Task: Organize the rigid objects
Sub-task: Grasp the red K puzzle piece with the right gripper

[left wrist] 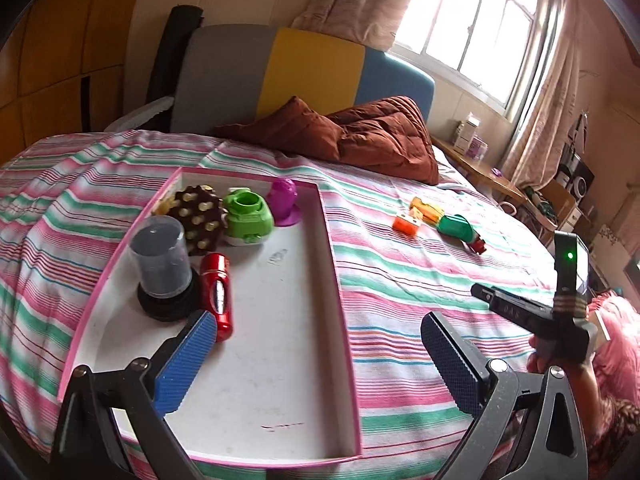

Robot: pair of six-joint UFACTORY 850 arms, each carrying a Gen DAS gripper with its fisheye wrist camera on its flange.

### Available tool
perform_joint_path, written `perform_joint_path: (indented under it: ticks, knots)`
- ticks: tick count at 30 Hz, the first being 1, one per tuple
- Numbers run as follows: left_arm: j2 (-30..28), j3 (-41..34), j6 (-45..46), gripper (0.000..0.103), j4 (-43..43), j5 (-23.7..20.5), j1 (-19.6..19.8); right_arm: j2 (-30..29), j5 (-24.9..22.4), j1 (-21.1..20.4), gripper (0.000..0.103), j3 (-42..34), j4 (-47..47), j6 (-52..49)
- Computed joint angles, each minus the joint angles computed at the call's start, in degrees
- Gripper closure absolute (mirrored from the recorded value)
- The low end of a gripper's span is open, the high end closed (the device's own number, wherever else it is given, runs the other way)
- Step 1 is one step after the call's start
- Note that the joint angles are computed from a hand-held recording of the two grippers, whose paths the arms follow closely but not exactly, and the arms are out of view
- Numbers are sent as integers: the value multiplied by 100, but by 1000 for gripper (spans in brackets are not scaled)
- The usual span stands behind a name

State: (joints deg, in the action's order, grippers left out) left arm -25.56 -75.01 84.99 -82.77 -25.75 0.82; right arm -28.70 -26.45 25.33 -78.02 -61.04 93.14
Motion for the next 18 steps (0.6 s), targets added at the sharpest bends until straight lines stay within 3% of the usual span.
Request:
perform_joint_path:
  ticks: [7, 12, 18]
  knots:
    - [97, 45, -222, 0, 389, -192, -140, 73, 214, -527, 66, 61, -253, 466]
    - [193, 129, -199, 0, 507, -213, -250, -133, 281, -1016, 65, -434, 175, 208]
    - [246, 168, -234, 0, 783, -74, -370, -733, 423, -1350, 65, -1292, 2090, -1780]
